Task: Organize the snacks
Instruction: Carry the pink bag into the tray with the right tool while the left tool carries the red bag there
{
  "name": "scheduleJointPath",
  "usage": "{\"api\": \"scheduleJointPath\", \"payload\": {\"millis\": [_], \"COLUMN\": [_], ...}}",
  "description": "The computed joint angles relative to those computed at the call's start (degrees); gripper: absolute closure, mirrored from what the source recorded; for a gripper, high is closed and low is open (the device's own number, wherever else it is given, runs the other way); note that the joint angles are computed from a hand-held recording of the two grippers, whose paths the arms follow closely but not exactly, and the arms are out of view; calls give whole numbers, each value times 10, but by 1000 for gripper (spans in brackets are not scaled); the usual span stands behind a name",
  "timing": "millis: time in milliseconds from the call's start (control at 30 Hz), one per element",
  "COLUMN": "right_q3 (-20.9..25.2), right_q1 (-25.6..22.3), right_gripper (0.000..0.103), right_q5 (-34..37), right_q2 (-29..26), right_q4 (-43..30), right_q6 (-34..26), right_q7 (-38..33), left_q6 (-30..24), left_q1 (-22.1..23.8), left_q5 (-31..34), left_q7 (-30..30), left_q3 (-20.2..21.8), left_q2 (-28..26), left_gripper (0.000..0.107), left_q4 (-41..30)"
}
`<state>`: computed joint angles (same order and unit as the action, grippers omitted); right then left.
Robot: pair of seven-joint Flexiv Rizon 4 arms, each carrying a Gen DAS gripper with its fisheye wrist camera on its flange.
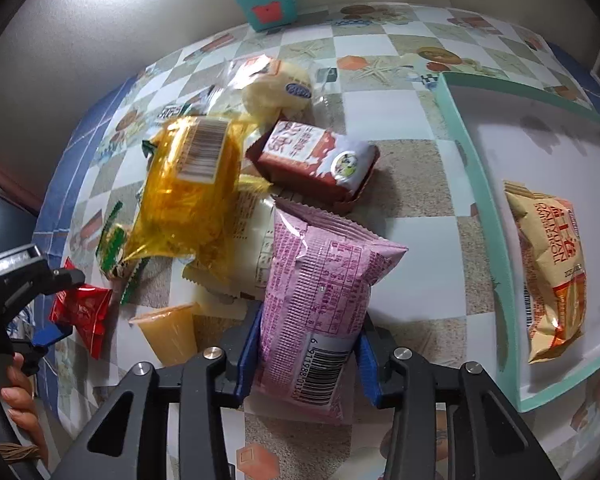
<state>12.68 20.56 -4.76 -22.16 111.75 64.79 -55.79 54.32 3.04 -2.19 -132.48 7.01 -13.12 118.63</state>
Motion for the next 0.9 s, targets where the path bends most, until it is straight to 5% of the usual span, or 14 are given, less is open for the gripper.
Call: {"api": "scheduleJointPath", "payload": {"millis": [500,900], "right_q3": [-11,-40], "right_q1": [-16,-41], "right_gripper": [59,59], "right_q5": [11,-15], "right_q2": [34,65], "right_q4": [9,28], "right_q6": [40,45], "right_q7": [8,70], "left_q6": [6,-13], "left_q1": [-5,-30], "left_q5": [85,125], "left_q7": [-56,-70], "left_q3": [4,-23], "left_q2": [67,64], "left_gripper": [40,40], "left_q4": [1,-43]}}
